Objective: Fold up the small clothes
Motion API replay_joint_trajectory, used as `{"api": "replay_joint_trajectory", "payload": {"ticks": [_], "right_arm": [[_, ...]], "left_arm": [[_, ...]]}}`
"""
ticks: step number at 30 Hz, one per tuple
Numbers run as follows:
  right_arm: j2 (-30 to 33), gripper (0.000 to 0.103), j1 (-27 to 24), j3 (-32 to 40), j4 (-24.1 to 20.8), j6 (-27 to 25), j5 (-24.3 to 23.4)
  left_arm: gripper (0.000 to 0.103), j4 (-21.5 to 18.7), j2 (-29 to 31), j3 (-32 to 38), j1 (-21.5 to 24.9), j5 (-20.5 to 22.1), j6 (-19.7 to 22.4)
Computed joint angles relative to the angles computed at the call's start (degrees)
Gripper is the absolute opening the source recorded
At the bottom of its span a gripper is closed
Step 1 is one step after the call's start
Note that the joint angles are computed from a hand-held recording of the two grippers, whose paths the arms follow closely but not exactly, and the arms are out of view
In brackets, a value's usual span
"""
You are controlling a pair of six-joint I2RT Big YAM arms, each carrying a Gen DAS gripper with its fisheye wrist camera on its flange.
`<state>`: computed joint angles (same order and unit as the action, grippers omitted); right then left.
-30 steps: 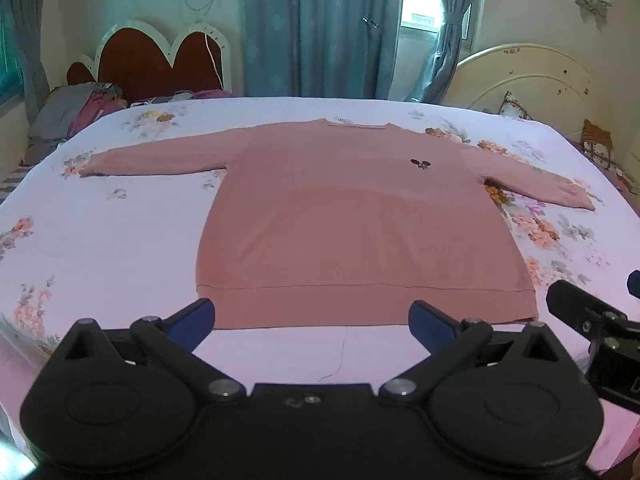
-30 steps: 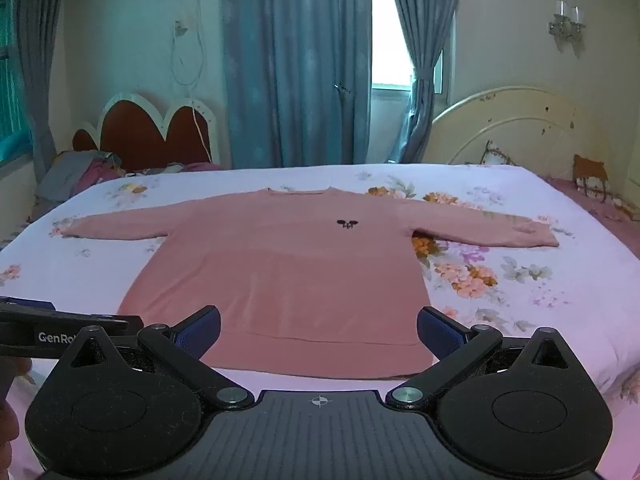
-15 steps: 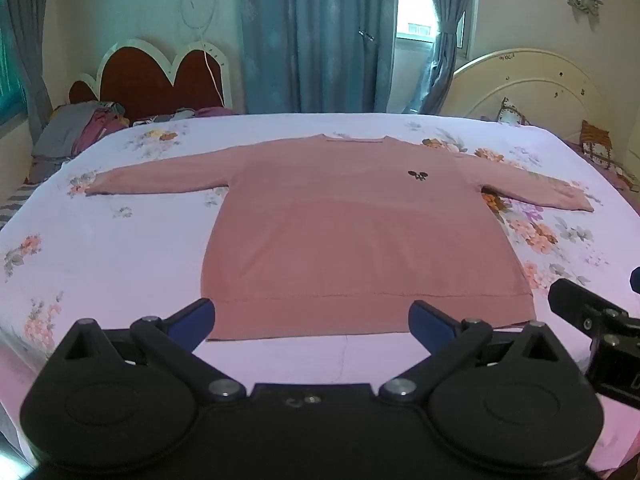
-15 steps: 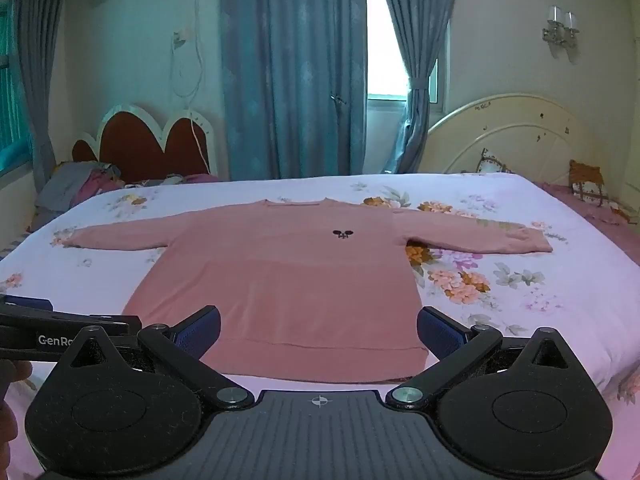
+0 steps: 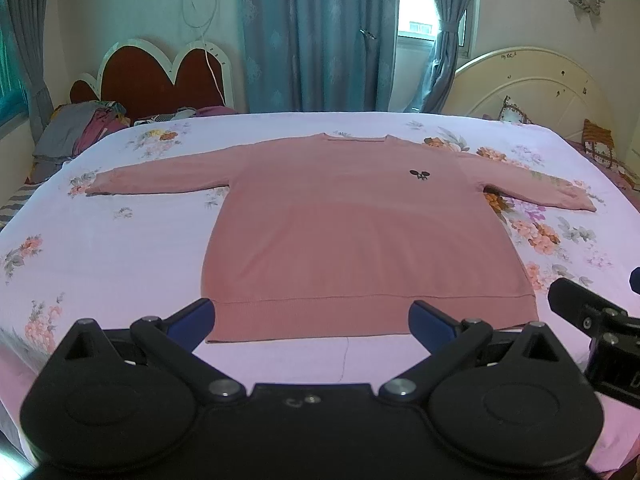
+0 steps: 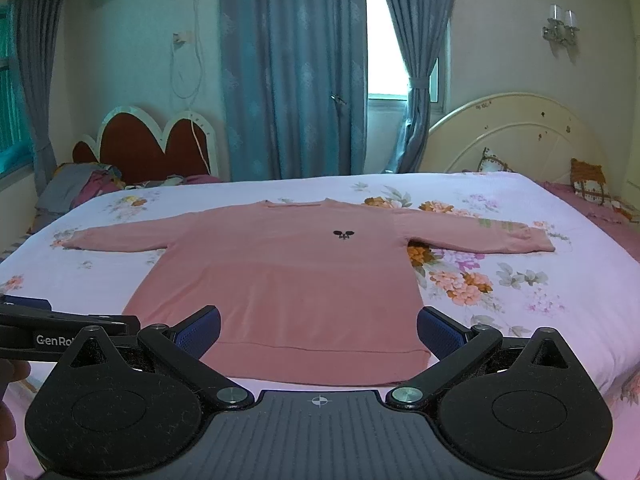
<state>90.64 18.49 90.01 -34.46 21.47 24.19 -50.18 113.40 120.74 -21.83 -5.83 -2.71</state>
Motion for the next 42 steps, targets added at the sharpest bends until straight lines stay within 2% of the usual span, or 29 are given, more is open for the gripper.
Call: {"api": "replay_joint_trajectory", "payload": {"ticks": [42], "right_arm": [[0.2,0.103,0.0,-0.1,0.5,-0.2,-0.2]], "left_arm": [[0.103,-1.0,0.4,0.4,0.3,0.1,-0.3]]}}
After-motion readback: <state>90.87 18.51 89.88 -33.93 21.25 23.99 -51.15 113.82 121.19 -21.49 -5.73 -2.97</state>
